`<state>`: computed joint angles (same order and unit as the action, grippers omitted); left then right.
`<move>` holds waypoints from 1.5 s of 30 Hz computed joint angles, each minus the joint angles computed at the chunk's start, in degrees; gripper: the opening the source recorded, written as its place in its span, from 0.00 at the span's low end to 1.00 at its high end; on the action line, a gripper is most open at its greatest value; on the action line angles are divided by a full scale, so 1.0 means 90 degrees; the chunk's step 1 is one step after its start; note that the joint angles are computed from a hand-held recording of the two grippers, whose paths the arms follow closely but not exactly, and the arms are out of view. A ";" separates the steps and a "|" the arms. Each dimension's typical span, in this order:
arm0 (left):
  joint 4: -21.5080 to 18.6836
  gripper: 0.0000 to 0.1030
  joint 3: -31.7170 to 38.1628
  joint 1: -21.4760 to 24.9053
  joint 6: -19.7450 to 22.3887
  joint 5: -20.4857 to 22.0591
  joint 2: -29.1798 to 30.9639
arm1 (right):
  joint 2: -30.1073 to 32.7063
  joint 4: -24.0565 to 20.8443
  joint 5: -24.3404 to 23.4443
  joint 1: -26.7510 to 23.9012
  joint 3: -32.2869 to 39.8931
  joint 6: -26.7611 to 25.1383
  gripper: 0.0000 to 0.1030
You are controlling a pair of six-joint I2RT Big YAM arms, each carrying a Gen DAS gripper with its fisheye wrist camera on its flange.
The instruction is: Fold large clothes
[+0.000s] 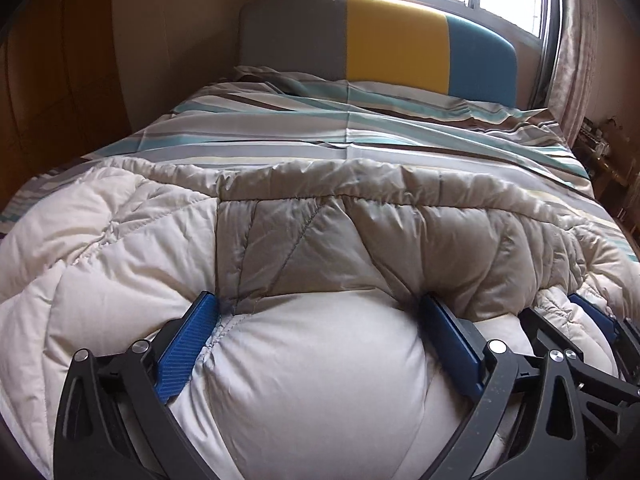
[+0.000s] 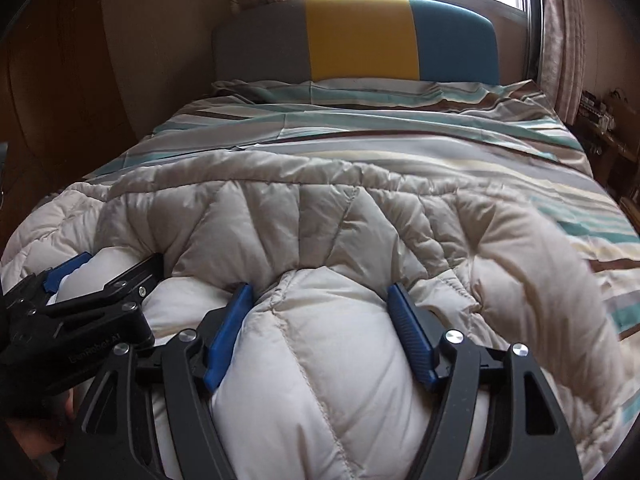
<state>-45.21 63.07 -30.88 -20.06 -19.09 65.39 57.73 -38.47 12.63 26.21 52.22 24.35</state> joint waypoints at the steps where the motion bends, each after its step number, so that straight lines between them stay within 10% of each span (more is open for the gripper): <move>1: 0.0001 0.97 0.0003 0.0000 -0.0004 -0.0013 0.0024 | 0.0026 0.0030 0.0021 -0.0008 -0.0012 0.0022 0.67; 12: -0.0551 0.97 0.0191 0.0102 -0.0013 0.0221 -0.0104 | 0.0091 -0.0048 0.0032 -0.0011 0.0057 -0.0020 0.69; 27: -0.0589 0.97 -0.0185 0.0467 0.0404 0.0302 -0.1125 | 0.0078 -0.0781 0.0563 0.0417 0.0396 0.0305 0.74; 45: -0.0244 0.97 -0.0744 0.0726 0.0631 0.0353 -0.1232 | 0.0241 -0.0443 0.1148 0.0959 0.0248 0.0215 0.80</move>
